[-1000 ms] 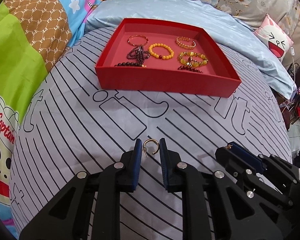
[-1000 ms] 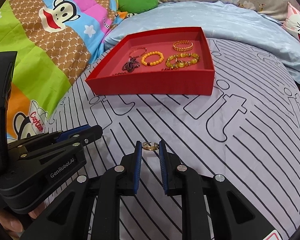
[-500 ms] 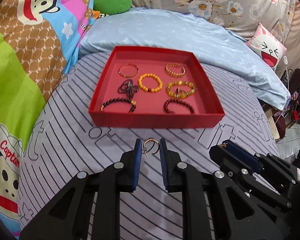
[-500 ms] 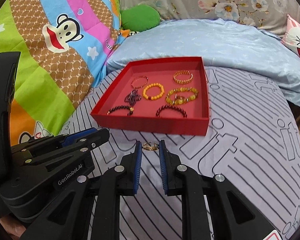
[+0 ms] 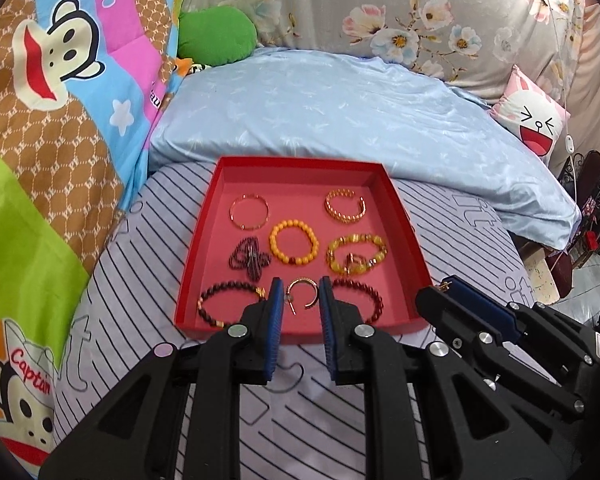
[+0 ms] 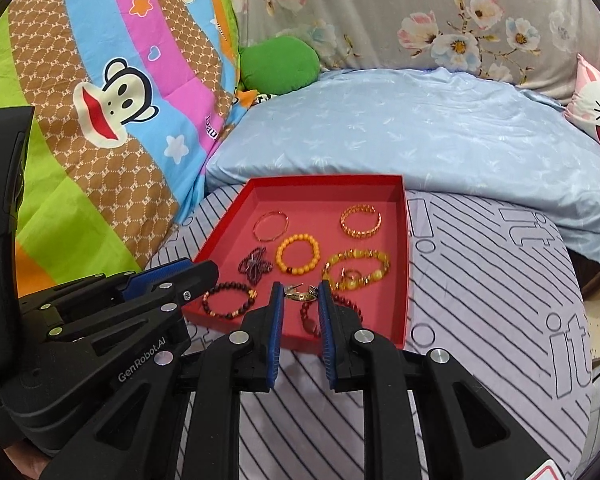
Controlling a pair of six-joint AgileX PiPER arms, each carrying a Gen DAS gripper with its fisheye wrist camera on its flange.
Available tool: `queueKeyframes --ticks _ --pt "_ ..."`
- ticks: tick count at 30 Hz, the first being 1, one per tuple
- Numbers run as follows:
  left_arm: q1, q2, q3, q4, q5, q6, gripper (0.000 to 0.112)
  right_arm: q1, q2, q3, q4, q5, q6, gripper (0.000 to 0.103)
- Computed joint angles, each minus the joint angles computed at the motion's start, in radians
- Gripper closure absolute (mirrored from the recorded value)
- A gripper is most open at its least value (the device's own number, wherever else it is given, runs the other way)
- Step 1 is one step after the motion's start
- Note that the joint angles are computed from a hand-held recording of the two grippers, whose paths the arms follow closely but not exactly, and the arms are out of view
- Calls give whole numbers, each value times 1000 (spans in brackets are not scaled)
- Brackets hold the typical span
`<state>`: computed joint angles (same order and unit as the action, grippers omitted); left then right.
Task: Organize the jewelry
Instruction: 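Carry the gold hoop with right tool into the tray and release it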
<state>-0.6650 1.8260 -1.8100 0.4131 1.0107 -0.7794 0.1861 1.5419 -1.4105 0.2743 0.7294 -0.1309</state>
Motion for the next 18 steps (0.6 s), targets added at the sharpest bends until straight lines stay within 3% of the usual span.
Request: queueKeyframes --ticks 10,18 --pt "99 189 -223 -66 28 115 95 -10 228 -222 -18 33 13 86" --pt "169 401 -510 -126 118 198 95 -7 434 -461 -54 102 54 86"
